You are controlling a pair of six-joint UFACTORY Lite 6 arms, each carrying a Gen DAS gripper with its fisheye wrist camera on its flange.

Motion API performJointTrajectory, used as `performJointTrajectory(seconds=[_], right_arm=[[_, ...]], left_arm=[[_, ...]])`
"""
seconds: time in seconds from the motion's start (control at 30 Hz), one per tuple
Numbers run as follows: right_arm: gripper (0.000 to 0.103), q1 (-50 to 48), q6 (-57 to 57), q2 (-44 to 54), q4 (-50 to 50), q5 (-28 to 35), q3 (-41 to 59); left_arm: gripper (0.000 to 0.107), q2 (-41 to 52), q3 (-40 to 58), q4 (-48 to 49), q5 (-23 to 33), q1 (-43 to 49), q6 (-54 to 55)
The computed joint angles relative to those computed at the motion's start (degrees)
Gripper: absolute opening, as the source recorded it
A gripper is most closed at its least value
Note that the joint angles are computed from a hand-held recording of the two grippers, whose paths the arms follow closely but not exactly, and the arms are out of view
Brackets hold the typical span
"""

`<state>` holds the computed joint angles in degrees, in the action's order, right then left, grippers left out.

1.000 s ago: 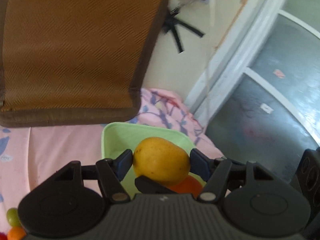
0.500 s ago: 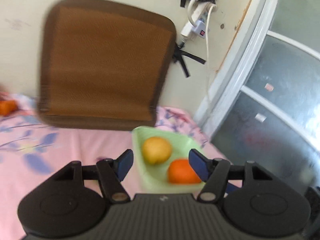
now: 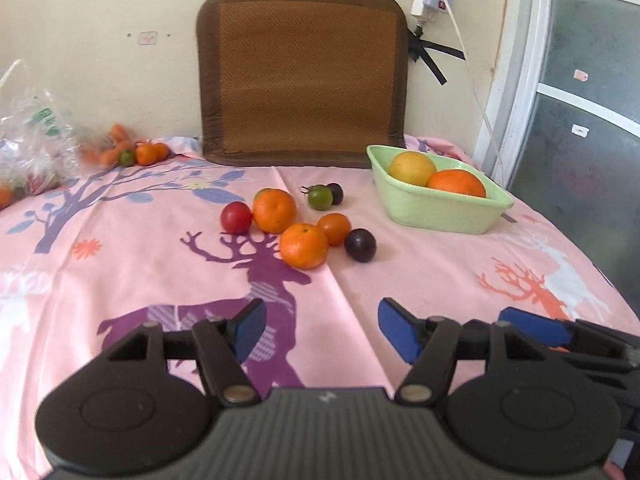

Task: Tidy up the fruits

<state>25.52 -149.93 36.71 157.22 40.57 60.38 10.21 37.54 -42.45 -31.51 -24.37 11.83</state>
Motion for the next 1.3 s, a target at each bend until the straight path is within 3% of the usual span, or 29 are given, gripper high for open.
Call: performJointTrajectory(seconds=[0.27, 0.57, 1.3], right_arm=[[0.059, 1.26, -4.63, -3.5, 7.62, 0.35, -3.03], [0.059, 1.09, -4.59, -3.69, 8.03, 0.35, -3.58], [0.059, 3.06, -7.18, 1.78, 13.09, -4.75, 3.95]], left_arm=[[0.065, -1.26, -0.76, -7.55, -2.72, -3.62, 5.09], [0.065, -0.38, -1.93, -11.84, -6.28, -5.04, 7.66], [0.07, 2.35, -6.86, 0.8, -13.73, -0.43, -2.07]])
